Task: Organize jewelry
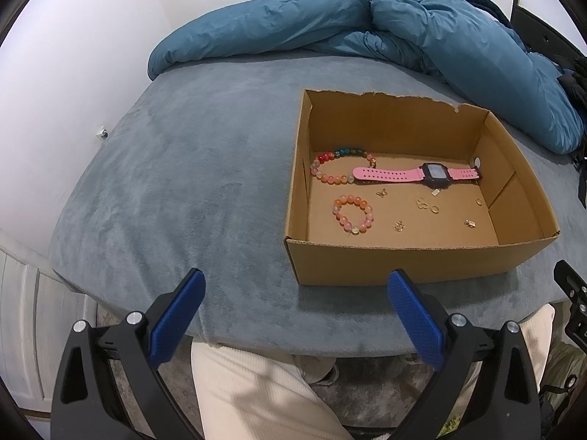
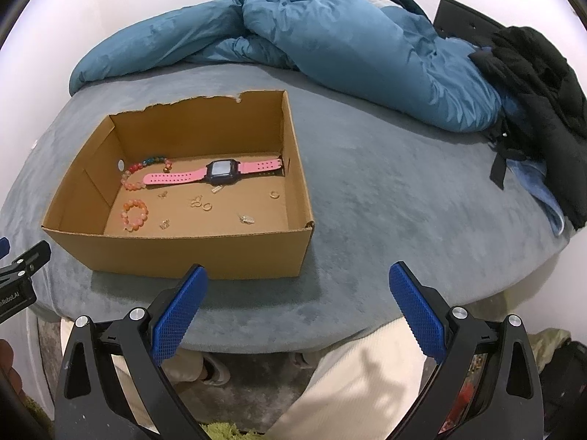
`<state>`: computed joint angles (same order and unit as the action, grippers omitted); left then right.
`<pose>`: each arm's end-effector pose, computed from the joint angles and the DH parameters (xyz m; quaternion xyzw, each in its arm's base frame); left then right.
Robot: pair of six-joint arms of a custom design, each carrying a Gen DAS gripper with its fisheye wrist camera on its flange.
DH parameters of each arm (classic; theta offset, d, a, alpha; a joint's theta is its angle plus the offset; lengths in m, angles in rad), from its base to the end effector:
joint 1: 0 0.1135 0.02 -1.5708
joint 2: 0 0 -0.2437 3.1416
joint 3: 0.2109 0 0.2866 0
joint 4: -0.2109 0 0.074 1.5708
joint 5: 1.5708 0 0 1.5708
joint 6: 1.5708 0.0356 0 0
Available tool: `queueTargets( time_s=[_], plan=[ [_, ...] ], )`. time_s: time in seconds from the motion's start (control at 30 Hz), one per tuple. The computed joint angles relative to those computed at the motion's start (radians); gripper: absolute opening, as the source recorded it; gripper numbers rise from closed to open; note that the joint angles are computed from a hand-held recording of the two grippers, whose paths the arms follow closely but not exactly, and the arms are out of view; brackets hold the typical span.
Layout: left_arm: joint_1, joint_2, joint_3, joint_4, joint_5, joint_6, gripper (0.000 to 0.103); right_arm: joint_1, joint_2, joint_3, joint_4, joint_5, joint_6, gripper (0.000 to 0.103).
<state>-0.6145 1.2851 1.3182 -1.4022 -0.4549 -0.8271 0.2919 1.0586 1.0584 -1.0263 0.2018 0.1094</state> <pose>0.2138 -0.1317 0.3127 -0.1254 0.9614 0.1038 0.2218 0.2292 0.0614 0.2927 -0.0604 0.9568 -0.0418 0.2814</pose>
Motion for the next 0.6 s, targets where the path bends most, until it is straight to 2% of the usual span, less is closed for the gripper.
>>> queueTargets(
  time_s=[0.6],
  plan=[
    [0.009,-0.007,-0.003,0.001,0.005,0.009,0.097,0.033,0.004,0.001,0.003,0.02,0.018,0.095]
  ],
)
